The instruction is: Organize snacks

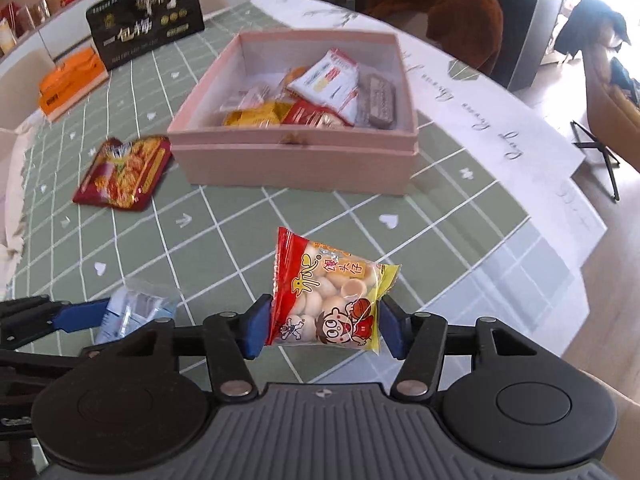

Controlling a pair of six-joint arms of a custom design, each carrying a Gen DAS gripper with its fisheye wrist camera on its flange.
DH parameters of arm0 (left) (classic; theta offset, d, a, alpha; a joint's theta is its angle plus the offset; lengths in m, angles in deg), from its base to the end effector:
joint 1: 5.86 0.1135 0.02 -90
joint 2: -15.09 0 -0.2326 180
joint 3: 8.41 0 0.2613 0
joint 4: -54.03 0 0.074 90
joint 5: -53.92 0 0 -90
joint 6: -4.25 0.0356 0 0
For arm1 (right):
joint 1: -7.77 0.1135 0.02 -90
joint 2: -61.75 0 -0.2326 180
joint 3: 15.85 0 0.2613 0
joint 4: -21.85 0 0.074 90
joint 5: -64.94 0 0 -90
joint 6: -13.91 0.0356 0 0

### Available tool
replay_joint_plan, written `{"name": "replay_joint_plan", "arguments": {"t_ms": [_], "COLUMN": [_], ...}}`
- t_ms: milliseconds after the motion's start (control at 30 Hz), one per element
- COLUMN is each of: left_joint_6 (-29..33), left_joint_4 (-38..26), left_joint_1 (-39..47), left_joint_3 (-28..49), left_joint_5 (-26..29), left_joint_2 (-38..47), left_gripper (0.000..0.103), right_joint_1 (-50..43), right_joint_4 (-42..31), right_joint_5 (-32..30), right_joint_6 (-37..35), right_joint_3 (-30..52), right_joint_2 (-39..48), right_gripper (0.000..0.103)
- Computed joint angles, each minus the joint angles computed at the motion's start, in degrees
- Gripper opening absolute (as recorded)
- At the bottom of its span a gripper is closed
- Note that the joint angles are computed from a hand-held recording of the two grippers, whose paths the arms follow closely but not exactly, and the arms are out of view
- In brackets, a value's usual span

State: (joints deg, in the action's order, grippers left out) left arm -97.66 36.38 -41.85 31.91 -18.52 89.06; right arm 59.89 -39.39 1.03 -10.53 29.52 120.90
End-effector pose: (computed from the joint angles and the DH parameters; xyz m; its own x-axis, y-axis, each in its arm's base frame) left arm 0.1885 -0.1502 0.1080 -0.7650 0.3124 -0.5632 0.5672 0.7410 -0.3594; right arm 0.1240 0.1340 0.1486 -0.8272 0.2683 -0.4937 0.2756 0.9594 0.0595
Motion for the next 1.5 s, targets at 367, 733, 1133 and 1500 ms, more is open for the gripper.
{"name": "replay_joint_plan", "arguments": {"t_ms": [367,733,1133,1500], "left_joint_6": [-1.4,-5.1,-8.3,-4.5], "left_joint_4": [-3.6,-3.9,-1.3,-2.9], "left_joint_1": [2.4,2.6,9.0,20.6], "left_joint_3": [15.7,46.4,50.2,37.7], "left_joint_5": [0.9,2.8,8.8,0.7], "left_joint_2": [-1.3,28.4,42.6,34.8], "left_gripper": [0.065,0.066,0.064,0.058], "right_joint_1": [-8.1,-34.7,-45.4,-32.0], "right_joint_4": [-4.8,11.1,19.9,-1.6], "right_joint_5": [8.3,-8.5,-19.3,-17.1], "right_joint_6": [-17.2,-44.2,-46.4,-50.6], "right_joint_3": [11.8,24.2,29.3,89.2], "right_joint_2": [-11.8,1.4,26.6,76.1], "right_gripper": [0.055,0.055,0.066,0.069]}}
